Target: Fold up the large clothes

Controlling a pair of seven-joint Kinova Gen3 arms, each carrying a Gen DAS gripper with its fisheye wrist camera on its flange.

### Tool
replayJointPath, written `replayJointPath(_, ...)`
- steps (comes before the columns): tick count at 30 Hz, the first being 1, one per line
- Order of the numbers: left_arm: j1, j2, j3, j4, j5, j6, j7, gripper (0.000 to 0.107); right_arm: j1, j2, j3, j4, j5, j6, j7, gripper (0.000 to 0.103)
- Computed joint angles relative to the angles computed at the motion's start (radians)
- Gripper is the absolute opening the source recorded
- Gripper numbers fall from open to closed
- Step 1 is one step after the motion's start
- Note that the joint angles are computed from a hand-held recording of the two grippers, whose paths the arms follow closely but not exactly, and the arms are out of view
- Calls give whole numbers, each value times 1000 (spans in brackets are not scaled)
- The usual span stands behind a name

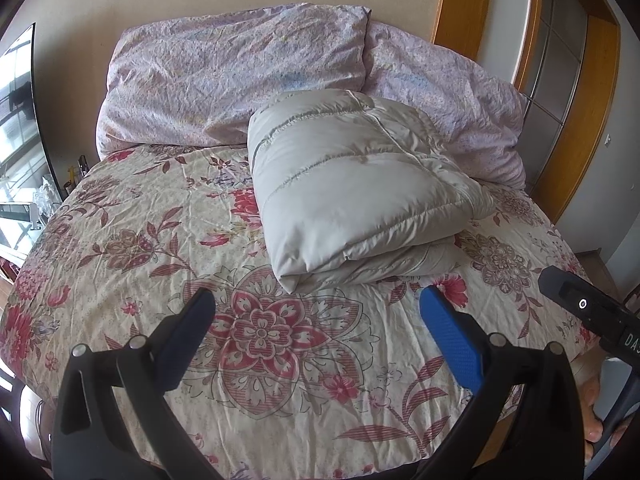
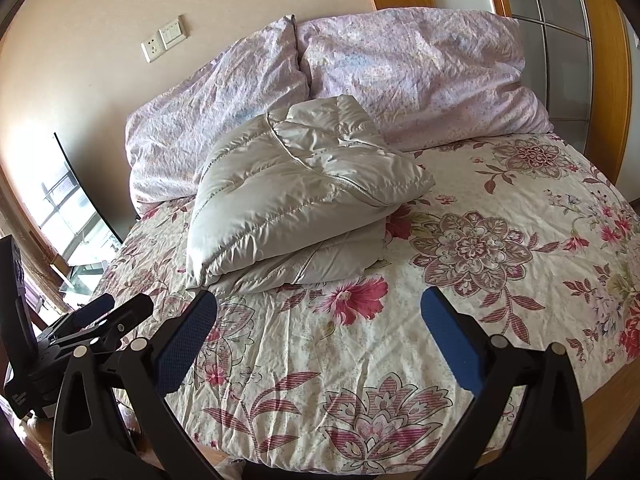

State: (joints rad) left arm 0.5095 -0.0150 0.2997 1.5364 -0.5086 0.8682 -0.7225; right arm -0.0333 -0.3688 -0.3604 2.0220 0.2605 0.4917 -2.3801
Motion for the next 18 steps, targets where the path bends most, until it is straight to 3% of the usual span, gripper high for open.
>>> replayJointPath(18, 0, 2, -3, 1, 3, -3, -3, 101, -7, 3, 7, -3, -3, 2, 1, 102)
